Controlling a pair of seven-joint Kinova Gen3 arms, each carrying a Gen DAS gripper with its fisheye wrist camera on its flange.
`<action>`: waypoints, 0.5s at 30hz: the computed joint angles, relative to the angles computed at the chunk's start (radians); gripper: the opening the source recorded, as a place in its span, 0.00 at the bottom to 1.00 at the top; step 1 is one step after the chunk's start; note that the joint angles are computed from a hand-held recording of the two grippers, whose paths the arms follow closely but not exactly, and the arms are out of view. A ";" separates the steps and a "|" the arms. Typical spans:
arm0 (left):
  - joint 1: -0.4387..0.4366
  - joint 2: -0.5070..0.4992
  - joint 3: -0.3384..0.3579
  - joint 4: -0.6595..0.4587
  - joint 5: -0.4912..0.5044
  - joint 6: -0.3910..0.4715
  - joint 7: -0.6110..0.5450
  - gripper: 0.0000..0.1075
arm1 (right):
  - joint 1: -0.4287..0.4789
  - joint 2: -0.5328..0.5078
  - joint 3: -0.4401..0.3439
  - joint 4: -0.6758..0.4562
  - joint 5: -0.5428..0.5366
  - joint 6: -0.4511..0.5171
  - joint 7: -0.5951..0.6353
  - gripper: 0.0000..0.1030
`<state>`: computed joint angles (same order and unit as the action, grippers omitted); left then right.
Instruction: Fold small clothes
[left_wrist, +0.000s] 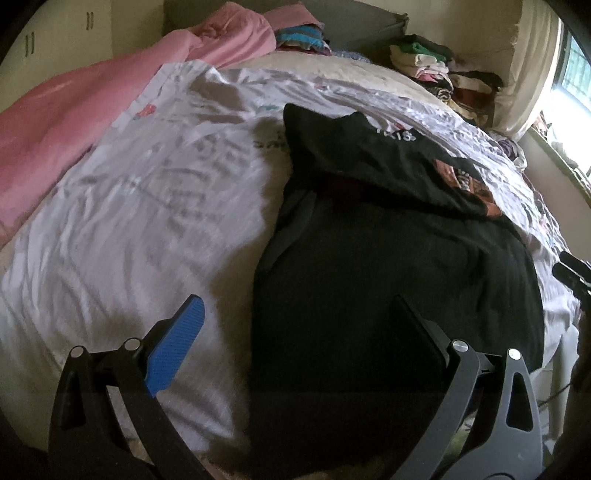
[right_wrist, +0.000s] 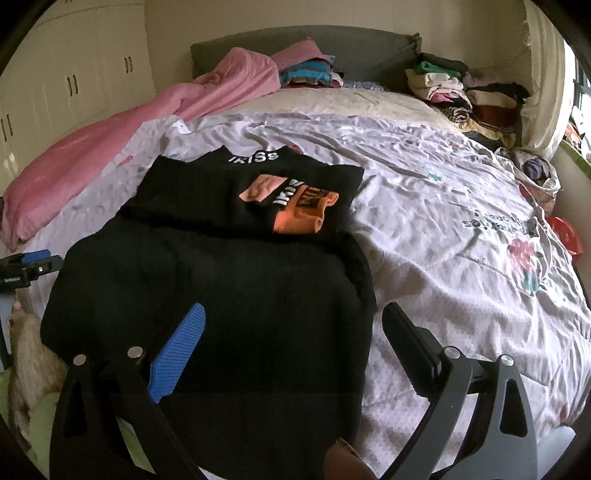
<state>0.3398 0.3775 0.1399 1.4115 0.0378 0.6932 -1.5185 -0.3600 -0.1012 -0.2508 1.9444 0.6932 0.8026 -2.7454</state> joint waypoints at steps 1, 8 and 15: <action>-0.008 -0.005 0.004 0.010 0.007 0.002 -0.009 0.87 | -0.003 -0.001 -0.007 0.004 0.009 0.004 -0.010 0.93; -0.042 -0.052 0.017 0.088 0.049 -0.018 -0.052 0.84 | -0.014 0.004 -0.009 0.001 0.005 0.005 0.002 0.93; -0.107 -0.070 0.052 0.133 0.168 0.011 -0.157 0.50 | -0.023 0.005 -0.010 0.005 0.000 0.008 0.008 0.93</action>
